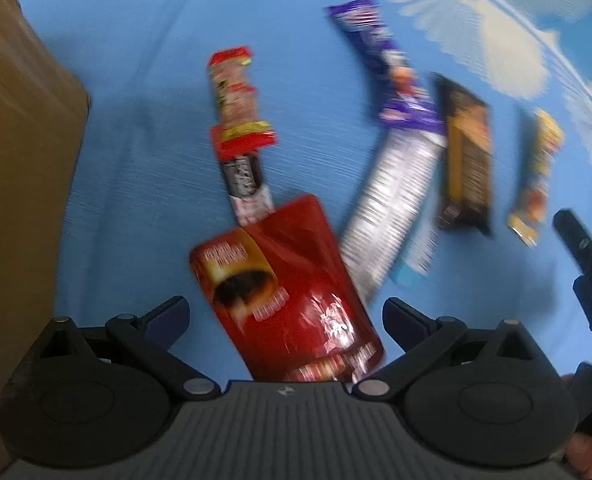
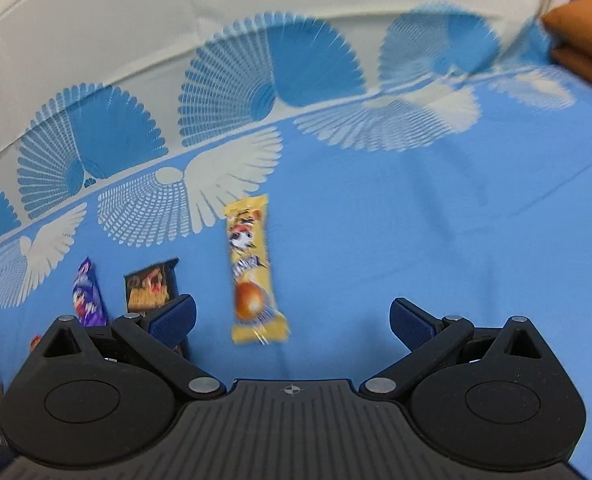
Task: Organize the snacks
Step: 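Grasp red coffee pouch with left tool while right tool grasps yellow wafer stick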
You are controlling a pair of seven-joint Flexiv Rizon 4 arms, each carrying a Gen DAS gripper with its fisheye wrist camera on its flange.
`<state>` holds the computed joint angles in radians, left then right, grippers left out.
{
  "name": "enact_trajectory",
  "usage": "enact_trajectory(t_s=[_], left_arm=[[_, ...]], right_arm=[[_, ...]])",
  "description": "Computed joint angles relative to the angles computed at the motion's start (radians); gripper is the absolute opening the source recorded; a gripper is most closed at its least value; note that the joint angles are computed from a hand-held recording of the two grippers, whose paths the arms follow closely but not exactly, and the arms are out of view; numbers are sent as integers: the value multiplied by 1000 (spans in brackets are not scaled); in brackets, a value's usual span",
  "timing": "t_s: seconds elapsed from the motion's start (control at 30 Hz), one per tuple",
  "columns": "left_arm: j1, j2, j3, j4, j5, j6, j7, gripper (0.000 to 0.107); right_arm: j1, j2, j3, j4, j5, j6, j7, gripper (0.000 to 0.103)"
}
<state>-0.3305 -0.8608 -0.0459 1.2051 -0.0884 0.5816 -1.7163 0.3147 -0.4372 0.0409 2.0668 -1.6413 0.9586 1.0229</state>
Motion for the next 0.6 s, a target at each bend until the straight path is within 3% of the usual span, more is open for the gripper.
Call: enact_trajectory(t_s=[0.07,0.13,0.23,0.37,0.43,0.47,0.5,0.6], left_arm=[[-6,-18,9,-25,4,-13,-21,103],[-13,-17,12,-24,22,-3,-13,103],[-9,-10,5,-12,29,3,19,103],[-11,-8,10,-9,26,1,5,103],[-15,10,14,6,34,12,1,90],[-12,24,12,23,34,25,7,85],[-3,42,3,48,29,40,22,74],[18,73,-10,88,9,34,62,63]], right_arm=[[-11,-52,-18,-55,5,28,-36,103],[-18,-112,-30,-110,87,59,-143,103],[49,-152,-61,-151,168,-61,-303,103],[72,-153,-89,-146,120,-69,-272,101],[72,-142,-96,-136,59,-61,-259,66],[74,-130,-93,-125,31,-66,-264,32],[72,-124,-80,-122,44,-69,-297,21],[75,-96,-50,-81,65,-73,-255,20]])
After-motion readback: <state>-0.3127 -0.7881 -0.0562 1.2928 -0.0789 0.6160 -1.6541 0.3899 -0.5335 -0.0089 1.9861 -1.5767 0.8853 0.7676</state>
